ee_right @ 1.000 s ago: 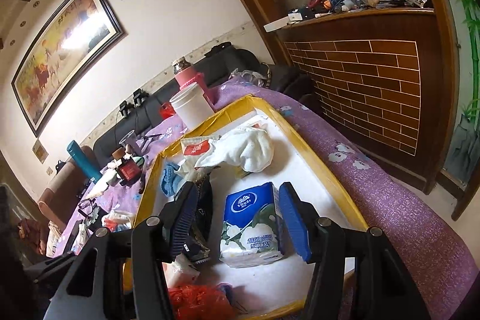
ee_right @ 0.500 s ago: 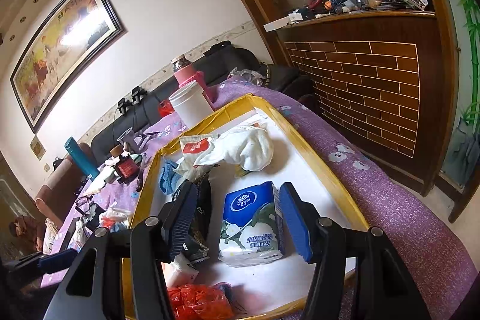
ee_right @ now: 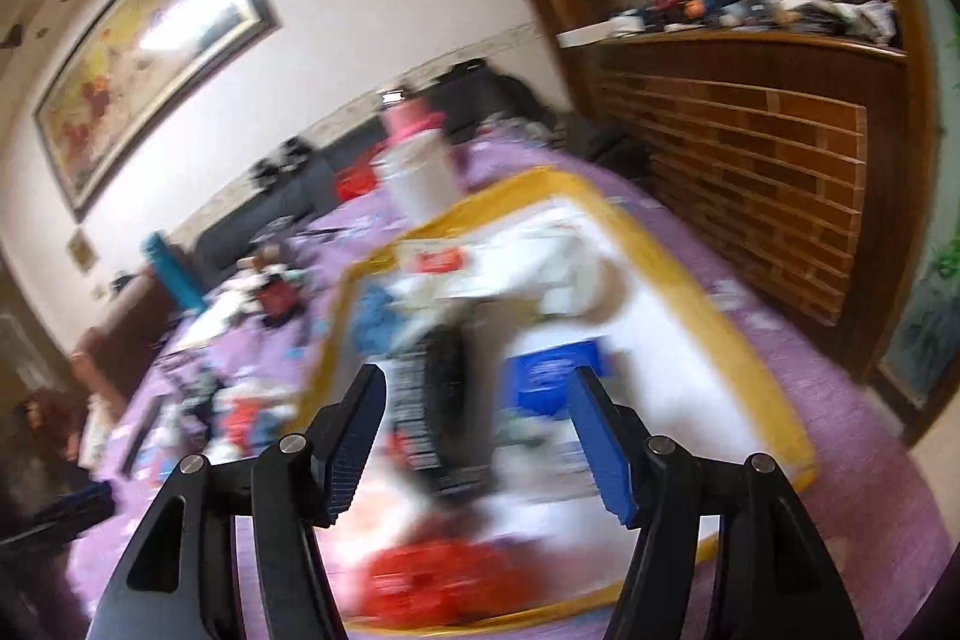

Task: Organize soft objects
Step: 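Move both grippers back from the tray toward the remaining table items, then grasp the white tissue roll pack with the left gripper while the right gripper grasps the knitted item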

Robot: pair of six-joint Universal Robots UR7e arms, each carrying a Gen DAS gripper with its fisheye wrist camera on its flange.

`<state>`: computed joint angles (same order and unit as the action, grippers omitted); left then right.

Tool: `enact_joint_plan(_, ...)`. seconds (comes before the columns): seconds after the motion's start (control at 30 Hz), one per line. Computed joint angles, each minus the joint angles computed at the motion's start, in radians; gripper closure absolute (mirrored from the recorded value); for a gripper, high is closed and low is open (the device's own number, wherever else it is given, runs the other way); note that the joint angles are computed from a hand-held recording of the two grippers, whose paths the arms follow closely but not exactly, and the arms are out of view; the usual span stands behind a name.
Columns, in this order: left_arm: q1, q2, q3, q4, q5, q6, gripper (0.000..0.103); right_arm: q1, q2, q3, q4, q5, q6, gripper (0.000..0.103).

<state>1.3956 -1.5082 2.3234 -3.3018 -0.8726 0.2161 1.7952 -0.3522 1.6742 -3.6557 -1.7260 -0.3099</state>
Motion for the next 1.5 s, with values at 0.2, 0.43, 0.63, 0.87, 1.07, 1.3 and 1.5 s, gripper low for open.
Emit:
enact_joint_plan(0.2, 0.125, 0.005, -0.05, -0.03, -0.047, -0.072, 0.031, 0.102, 0.018, -0.092, 0.319, 0.094, -0.128, 0.036)
enact_joint_plan(0.43, 0.144, 0.02, -0.045, -0.09, -0.038, -0.054, 0.031, 0.194, 0.189, -0.41, 0.657, -0.096, -0.194, 0.036)
enact_joint_plan(0.63, 0.175, 0.004, -0.058, -0.047, -0.087, -0.099, 0.031, 0.213, 0.289, -0.552, 0.777, -0.234, -0.242, 0.053)
enact_joint_plan(0.87, 0.174, 0.009, -0.063, -0.041, -0.078, -0.105, 0.031, 0.228, 0.206, -0.36, 0.684, -0.03, -0.255, 0.06)
enact_joint_plan(1.07, 0.136, 0.006, -0.057, -0.017, -0.021, -0.078, 0.031, 0.195, 0.237, -0.343, 0.528, 0.037, -0.222, 0.06)
enact_joint_plan(1.3, 0.081, -0.021, -0.141, 0.201, -0.051, 0.207, 0.006, 0.15, 0.223, -0.307, 0.491, 0.174, -0.204, 0.059)
enact_joint_plan(1.5, 0.133, 0.082, -0.27, 0.203, -0.084, 0.546, 0.006, 0.141, 0.219, -0.306, 0.489, 0.204, -0.195, 0.059)
